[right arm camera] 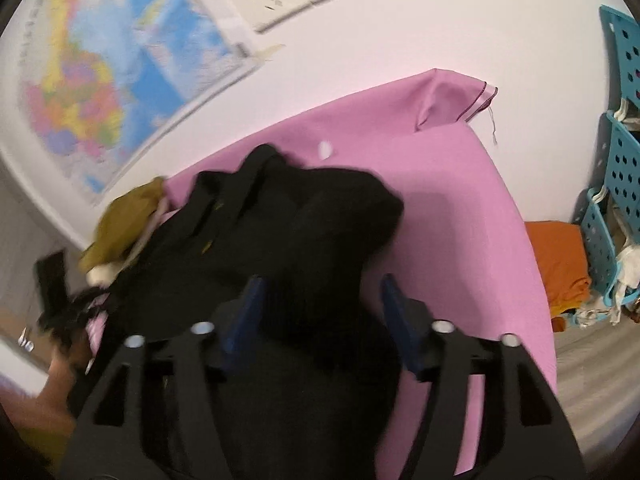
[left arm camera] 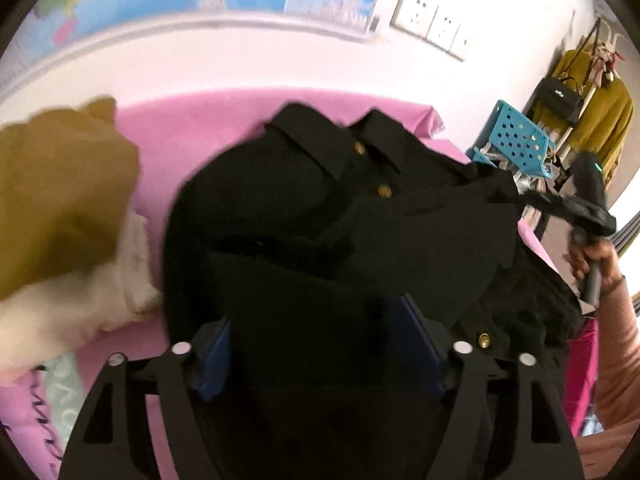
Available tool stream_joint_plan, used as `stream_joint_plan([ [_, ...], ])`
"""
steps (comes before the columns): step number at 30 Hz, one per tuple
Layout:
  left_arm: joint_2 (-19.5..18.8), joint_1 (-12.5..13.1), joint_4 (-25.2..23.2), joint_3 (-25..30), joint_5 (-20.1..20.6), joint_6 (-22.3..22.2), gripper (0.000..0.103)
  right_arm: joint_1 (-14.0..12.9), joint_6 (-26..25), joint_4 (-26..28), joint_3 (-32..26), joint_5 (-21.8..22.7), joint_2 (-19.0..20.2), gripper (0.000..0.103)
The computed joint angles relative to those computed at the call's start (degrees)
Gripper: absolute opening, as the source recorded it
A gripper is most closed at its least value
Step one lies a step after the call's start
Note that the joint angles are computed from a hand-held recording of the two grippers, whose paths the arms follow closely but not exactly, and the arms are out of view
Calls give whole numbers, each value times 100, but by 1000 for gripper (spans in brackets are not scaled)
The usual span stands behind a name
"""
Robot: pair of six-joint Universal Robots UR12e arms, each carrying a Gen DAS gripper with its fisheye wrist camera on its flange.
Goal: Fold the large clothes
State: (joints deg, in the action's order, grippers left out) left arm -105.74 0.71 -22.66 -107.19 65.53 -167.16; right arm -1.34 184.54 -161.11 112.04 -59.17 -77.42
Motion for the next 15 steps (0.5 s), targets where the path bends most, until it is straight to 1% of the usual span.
stream_joint_plan([
  [1, 32, 28, 112, -44, 32, -2, 83, -36, -88, -65, 175, 36, -136, 73],
  [2, 58, 61, 170, -71, 12, -6, 83, -116, -188, -220, 515, 120, -380, 73],
  [4, 102, 137, 214, -110, -35, -55, 84, -213, -183, -392, 973, 135, -726, 73],
  [5, 112, 153, 221, -112, -5, -99, 84, -246, -117, -535, 1220, 51, -907, 74],
  [7, 129, 194, 210, -139, -5, -153, 84, -395, -46, -719, 1715, -48, -1278, 74],
  [8, 139, 205, 187, -150, -6, -165, 84, -448, 31, -839, 1981, -202, -1490, 75],
  [11, 155, 201, 68, -180, -8, -179, 84, -543, 150, -1262, 2482, -309, -1831, 75],
  [13, 160, 182, 41, -194, 22, -131, 84, -387, 50, -1332, 2563, -752, -1885, 71],
  [14, 167, 169, 10, -202, 15, -98, 84, -263, -32, -1305, 2538, -1031, -1857, 67],
  [15, 175, 162, -12, -217, 4, -70, 84, -88, -121, -1328, 2481, -1418, -1782, 62],
])
